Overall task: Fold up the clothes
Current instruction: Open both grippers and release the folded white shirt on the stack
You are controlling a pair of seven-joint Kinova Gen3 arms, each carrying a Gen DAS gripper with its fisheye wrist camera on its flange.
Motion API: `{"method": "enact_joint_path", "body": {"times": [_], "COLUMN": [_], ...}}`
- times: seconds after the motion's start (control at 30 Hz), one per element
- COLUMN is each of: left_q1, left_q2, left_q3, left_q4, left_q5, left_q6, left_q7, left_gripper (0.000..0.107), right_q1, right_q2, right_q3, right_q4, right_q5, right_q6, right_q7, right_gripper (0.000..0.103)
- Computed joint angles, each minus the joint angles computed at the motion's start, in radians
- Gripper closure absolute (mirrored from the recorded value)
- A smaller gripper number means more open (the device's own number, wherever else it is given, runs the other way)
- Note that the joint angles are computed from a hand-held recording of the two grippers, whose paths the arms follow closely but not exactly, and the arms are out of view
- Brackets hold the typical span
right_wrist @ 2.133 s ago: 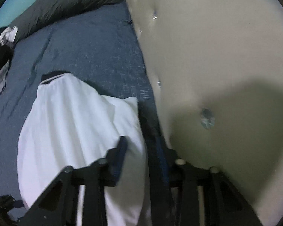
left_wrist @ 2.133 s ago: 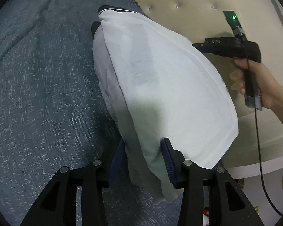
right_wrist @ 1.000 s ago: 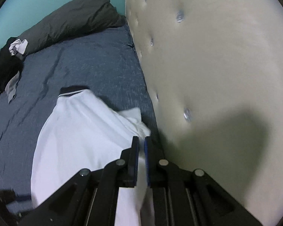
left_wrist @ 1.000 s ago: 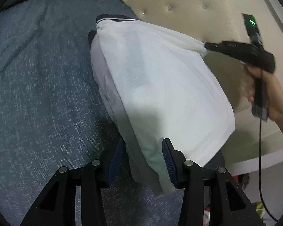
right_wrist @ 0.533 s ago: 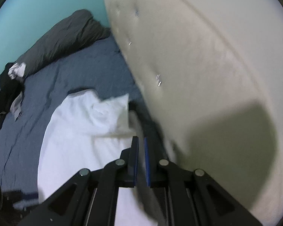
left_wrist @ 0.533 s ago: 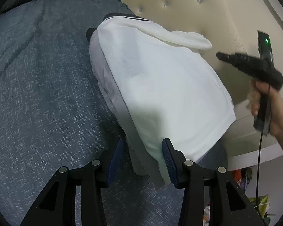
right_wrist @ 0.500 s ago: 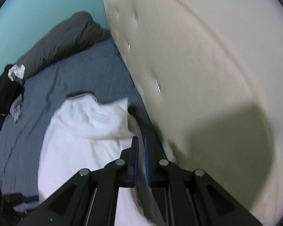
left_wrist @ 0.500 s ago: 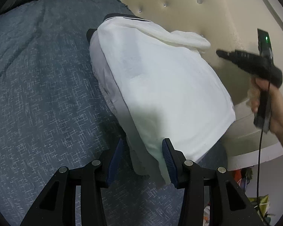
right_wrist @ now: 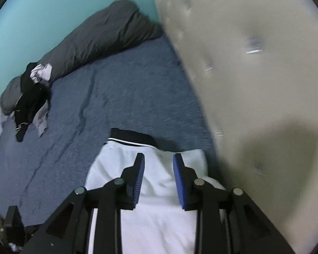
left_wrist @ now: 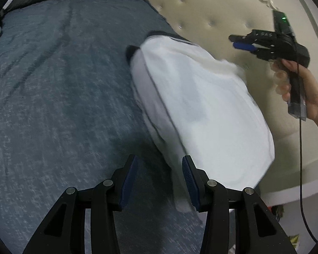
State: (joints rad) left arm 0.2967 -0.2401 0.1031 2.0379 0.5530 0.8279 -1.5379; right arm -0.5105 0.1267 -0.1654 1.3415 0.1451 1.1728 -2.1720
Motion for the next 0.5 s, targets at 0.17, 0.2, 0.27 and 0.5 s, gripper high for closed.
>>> {"method": "enact_joint_path", "body": {"times": [0.17, 0.2, 0.27, 0.5], "left_q1": [-0.026, -0.031, -0.040, -0.072], "left_q2": [-0.001, -0.002, -0.004, 0.002], "left_q3": [-0.035, -0.042, -0.053, -0.085], "left_q4": [0.003, 0.005, 0.013, 0.038], "left_q5": [0.001, 0.003, 0.011, 0.054], "left_q6": [0.004, 0.005, 0.007, 0.011], "left_q7": [-0.022, -0.027, -0.045, -0.108], "left_gripper": [0.060, 0.060, 0.060, 0.060], "right_q1": [-0.014, -0.020, -0.039, -0.046], "right_q2": [0.141, 0.167, 0.209, 0.251], "right_q3": [0.011, 0.014, 0.026, 0.045], "right_q4": [-0.137, -0.157, -0.194, -0.197], "right_q5": [-0.015, -0.016, -0.002, -0.027], "right_q6": [0.114, 0.140, 0.193, 0.214], "right_q7": [0.095, 0.114, 0.140, 0.199], "right_gripper": [0.076, 0.076, 0.076, 0.092]}}
